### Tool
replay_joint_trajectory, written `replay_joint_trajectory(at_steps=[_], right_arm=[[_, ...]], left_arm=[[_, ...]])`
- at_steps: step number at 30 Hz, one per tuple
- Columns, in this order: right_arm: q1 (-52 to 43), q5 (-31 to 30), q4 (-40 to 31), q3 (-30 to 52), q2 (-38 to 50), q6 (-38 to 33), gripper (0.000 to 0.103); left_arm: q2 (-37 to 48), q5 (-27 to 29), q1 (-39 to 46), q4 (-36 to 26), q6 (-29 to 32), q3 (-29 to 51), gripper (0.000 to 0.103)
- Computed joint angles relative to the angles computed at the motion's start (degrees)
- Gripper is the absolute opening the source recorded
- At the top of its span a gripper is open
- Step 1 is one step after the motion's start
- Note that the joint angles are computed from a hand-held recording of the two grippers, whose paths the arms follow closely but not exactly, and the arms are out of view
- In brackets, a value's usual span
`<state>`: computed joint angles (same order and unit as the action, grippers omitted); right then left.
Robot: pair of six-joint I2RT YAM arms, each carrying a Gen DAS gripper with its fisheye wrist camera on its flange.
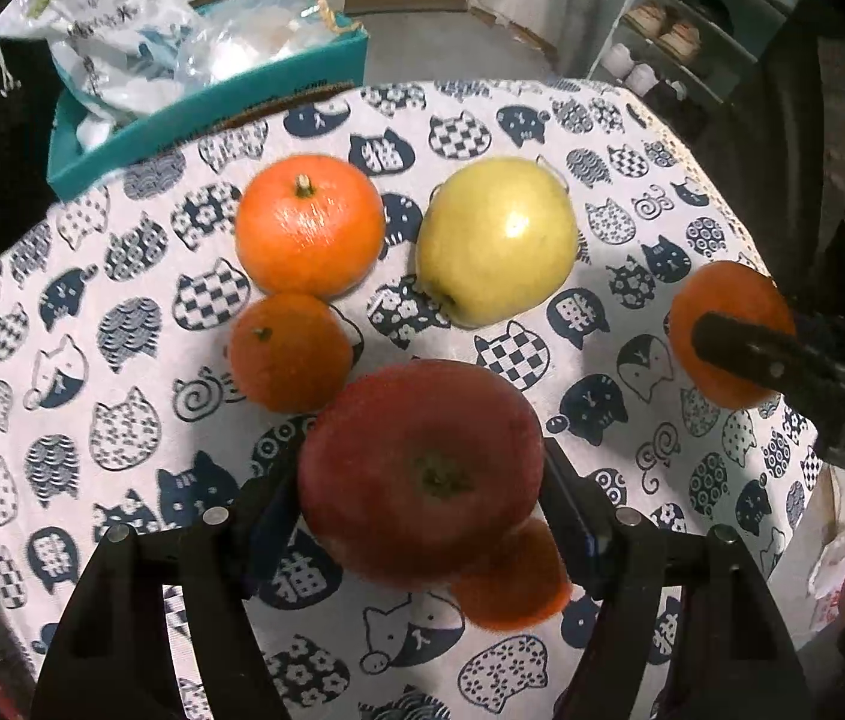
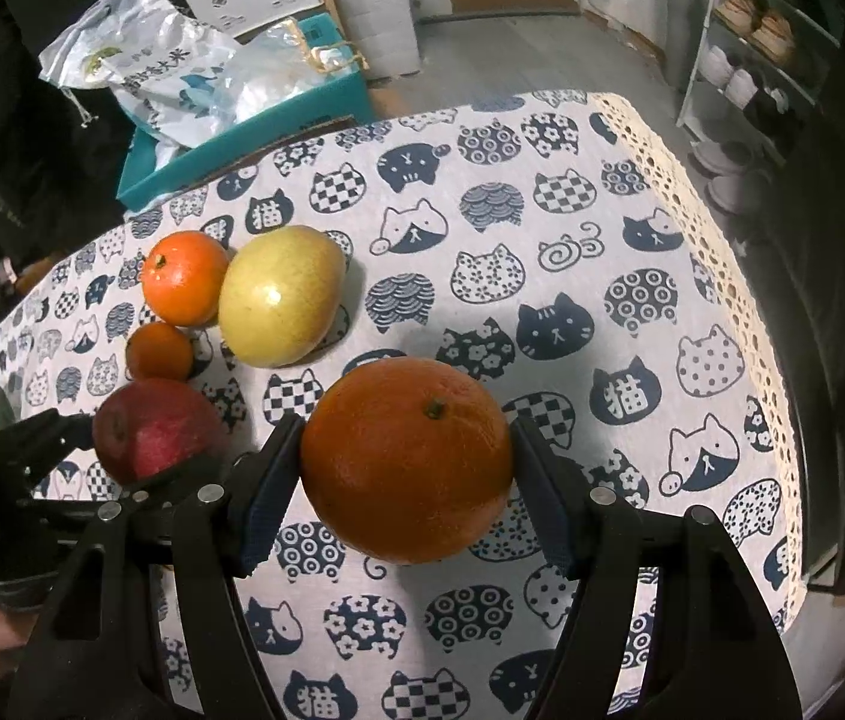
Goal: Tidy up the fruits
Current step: 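Grasp the red apple with the left gripper, then carry the large orange and red apple over the green glass bowl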
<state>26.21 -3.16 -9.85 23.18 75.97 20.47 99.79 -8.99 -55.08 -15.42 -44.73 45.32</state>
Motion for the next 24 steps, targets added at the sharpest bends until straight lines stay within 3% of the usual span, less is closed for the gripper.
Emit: replay_joint_trajectory(at_steps=[11,24], right_arm=[[7.13,4.09,-6.81,2.55,-8.75,2.07,0.069],[16.58,9.65,-13.76,7.92,-15.26,5.30,0.069]], left_arm=[[-11.32,-3.20,-1.74,-6.55,-2.33,-2.50,0.076],[-27.09,-9.54,-3.94,-19.47,-5.70,-2.43,0.076]])
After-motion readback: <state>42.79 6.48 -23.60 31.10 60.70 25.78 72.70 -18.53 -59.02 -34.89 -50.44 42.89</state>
